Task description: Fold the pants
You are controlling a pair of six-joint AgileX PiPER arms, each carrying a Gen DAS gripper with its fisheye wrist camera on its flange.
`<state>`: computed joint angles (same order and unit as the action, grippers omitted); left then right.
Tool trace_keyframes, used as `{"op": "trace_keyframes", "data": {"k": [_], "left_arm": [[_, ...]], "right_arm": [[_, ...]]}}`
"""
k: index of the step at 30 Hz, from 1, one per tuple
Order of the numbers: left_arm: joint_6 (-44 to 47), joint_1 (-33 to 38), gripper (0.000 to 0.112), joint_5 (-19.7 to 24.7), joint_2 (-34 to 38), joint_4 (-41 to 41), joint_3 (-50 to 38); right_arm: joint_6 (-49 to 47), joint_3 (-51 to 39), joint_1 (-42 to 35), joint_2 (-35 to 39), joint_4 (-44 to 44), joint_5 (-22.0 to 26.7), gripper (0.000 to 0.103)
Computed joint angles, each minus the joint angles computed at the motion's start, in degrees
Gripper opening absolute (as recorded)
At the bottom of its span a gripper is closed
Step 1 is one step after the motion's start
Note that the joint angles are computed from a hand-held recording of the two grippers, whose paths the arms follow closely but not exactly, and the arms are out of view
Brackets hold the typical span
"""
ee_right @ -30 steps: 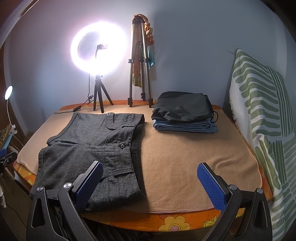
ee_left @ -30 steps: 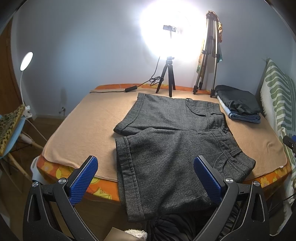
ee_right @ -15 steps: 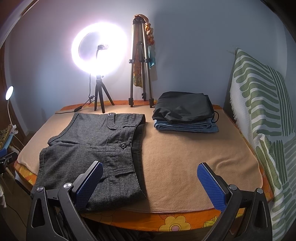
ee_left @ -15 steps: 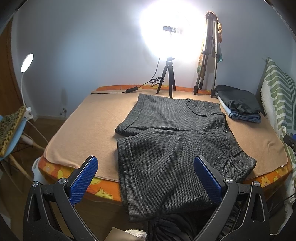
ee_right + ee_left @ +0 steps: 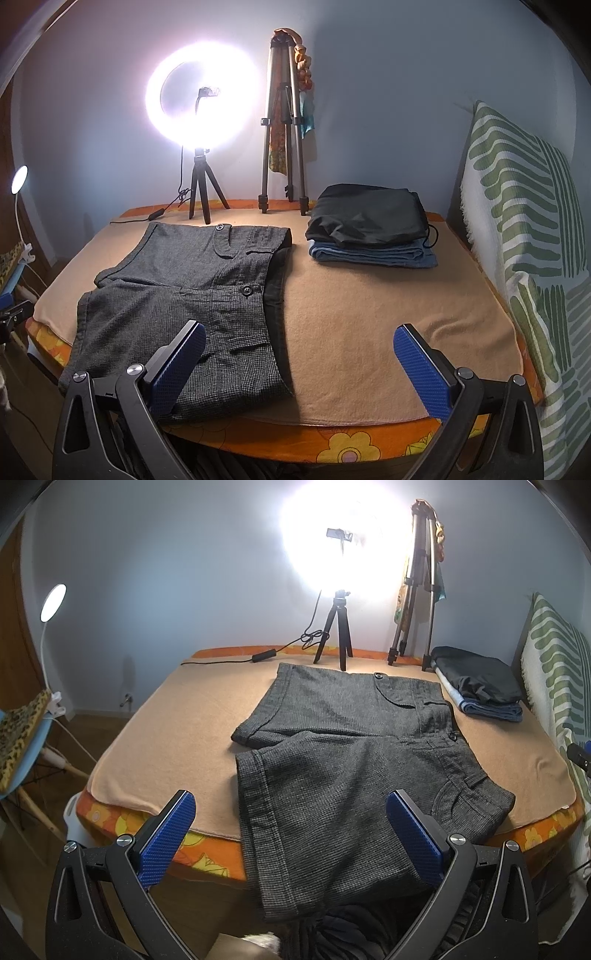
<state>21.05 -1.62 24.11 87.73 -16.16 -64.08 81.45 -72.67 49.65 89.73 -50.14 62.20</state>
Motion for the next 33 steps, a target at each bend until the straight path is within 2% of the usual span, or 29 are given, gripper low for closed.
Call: {"op": "trace_keyframes", "data": {"k": [5,8,12,14,15,18,21,23,26,29,33], "left_arm": [[0.0,0.7,0.103,-0.6,0.2,1.5,0.7],[6.6,2.0,0.103,0.6,0.8,-2.8,0.8],[18.0,3.4,0.102,-0.7,0.6,-7.8,3.1],[23.7,4.3,0.096,0.5,0.7,-11.2,3.8],[27.5,5.0,0.093,1.9,1.1,-13.5,4.0],[31.7,4.9,0.082,3.1,1.4,-14.2,5.4],[36.2,4.3,0.073,4.5,1.2,-14.5,7.9],[37.6,3.1,0.071,3.9,0.4,-13.6,10.2],[38.8,1.5,0.071,2.8,0.0,-12.4,12.5],[35.6,-0.1,0.071,0.9,0.6,-7.5,14.0],[33.5,-1.1,0.071,-0.9,0.4,-3.2,15.9]], "right_arm": [[-1.5,-0.3,0.2,0.5,-0.6,0.5,0.103],[-1.7,1.0,-0.1,-0.3,-1.0,-1.3,0.103],[-6.3,3.7,-1.1,-1.3,-1.4,-6.0,0.103],[-8.9,5.0,-1.2,-1.5,-2.0,-8.4,0.103],[-11.3,6.2,-1.7,-1.8,-1.8,-11.2,0.103],[-17.2,6.8,-2.2,-0.8,0.5,-15.5,0.1],[-24.9,7.8,-3.2,0.0,5.4,-21.6,0.088],[-32.9,7.7,-3.9,1.4,10.8,-25.0,0.083],[-40.9,7.2,-4.0,3.8,13.9,-27.5,0.082],[-48.4,6.8,-4.4,6.4,16.5,-28.9,0.082],[-53.6,6.8,-4.9,8.6,18.2,-29.5,0.077]]}}
